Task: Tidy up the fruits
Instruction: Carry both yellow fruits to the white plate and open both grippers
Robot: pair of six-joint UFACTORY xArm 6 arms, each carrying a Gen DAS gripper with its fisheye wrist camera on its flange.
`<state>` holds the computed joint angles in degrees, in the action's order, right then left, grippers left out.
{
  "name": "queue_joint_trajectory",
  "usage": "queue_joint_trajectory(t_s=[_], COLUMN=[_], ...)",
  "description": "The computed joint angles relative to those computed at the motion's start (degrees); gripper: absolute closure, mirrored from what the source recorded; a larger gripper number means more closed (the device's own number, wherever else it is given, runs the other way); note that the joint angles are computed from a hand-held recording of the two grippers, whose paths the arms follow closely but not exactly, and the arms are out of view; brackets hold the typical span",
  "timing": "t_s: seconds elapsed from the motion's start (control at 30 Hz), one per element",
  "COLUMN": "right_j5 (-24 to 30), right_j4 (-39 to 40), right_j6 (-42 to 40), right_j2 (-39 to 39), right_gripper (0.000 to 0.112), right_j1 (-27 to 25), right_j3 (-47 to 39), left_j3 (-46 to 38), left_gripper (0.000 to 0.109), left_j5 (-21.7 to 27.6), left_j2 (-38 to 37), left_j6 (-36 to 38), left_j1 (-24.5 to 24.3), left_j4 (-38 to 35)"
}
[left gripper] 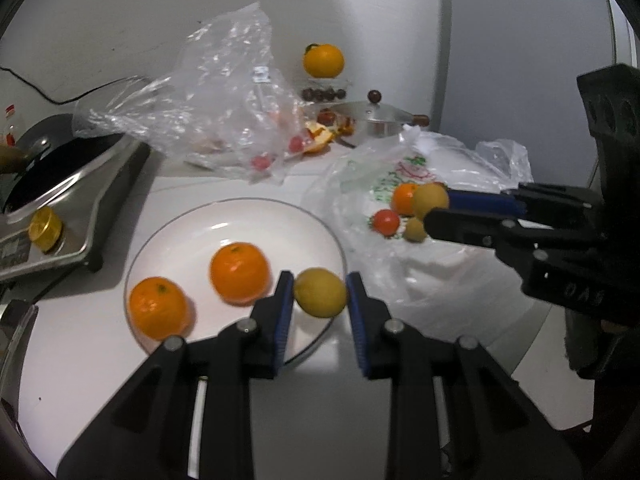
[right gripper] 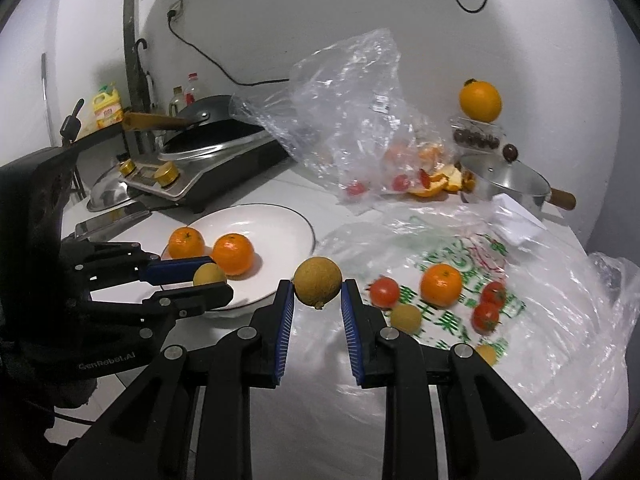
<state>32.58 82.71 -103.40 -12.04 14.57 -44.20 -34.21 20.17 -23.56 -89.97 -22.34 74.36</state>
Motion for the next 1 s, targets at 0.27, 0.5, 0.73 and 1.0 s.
queue_joint_trajectory(t_s=[0.27, 0.5, 0.73, 1.0], right_j5=[-3.6, -5.7, -6.7, -7.7], right_j4=[-0.1, -0.7, -2.2, -4.9], right_j6=[0.8, 2.1, 3.8, 6.6], right_j2=[0.1, 1.3, 3.6, 7.1], right_gripper=[0.086, 0.086, 0.086, 0.086], right_j1=[4.8, 8.0, 10.9, 13.3], right_j3=[0.3, -0.1, -1.3, -2.8], left_j3=[3.1, 4.8, 5.8, 6.6], left_gripper=[0.081, 0.081, 0.081, 0.081], left_j5=[-1.1, -2.1, -4.4, -5.3], left_j2=[-2.8, -3.6, -3.7, -3.8], left_j6=[-1.2, -2.3, -1.2, -0.4], left_j1=[2.7, 5.0, 7.5, 8.6], left_j4=[1.2, 2.0, 1.6, 0.7])
